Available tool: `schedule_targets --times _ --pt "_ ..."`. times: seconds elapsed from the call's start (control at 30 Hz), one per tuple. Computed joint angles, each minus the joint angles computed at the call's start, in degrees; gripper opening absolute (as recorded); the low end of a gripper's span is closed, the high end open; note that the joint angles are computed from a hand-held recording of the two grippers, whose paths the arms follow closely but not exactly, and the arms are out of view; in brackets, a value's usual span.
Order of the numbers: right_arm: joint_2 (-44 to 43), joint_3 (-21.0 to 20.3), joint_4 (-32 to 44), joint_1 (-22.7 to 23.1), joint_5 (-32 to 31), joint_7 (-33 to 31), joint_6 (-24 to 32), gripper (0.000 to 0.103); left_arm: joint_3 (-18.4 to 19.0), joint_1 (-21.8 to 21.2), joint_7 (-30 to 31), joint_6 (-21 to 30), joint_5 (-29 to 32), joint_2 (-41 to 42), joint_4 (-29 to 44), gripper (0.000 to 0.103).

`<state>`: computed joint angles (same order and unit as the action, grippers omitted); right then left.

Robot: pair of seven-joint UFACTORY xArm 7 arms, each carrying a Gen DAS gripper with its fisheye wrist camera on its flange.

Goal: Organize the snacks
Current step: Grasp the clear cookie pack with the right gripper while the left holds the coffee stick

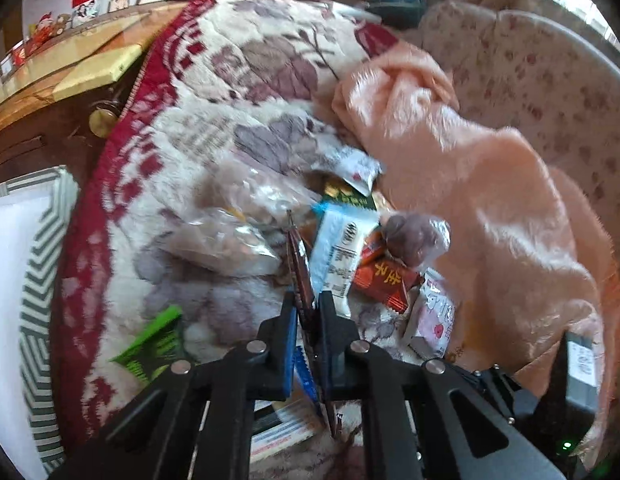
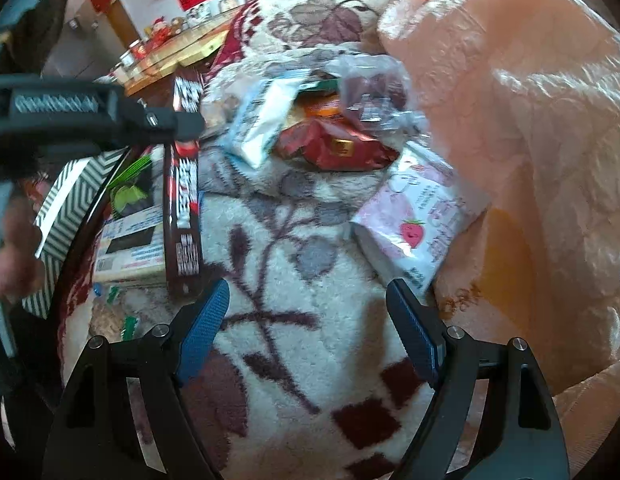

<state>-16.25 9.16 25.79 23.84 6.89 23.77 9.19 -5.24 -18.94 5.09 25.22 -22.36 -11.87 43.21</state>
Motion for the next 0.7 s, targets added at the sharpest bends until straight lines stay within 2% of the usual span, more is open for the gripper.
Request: schedule_targets --times 0.17,0.23,0.37,0.5,0.57,0.7 --pt "1.12 -2.26 2.46 4.77 2.89 -6.99 1.38 0.081 1.35 2.32 -1.56 -0.74 0.94 -5.24 -4.27 0.010" --pt "1.46 -1.44 3.23 5.03 3.01 -8.59 1.66 0.081 1.03 4.03 -4.10 -1.47 4.02 -7.82 -6.75 0.010" --pt "2.46 -0.84 4.95 6.29 3.67 -12.77 3.07 0.081 4.18 3.92 -2.83 -0.55 3.25 -11.78 -10.21 0.010" --pt "2.41 -5.38 6.63 13.64 16.35 -26.67 6.41 0.081 5.32 5.08 -3.46 0.39 3.92 -16.21 -13.73 0.010" --pt "2.28 -4.68 7.38 14.52 18.78 -30.99 7.35 0.081 6.02 5.14 -3.34 1.09 4.00 -18.02 -15.09 0.010" --pt "1.84 -0.13 7.84 13.50 15.60 -34.96 7.31 0.081 6.07 6.20 -4.10 1.84 5.54 -20.13 -17.14 0.010"
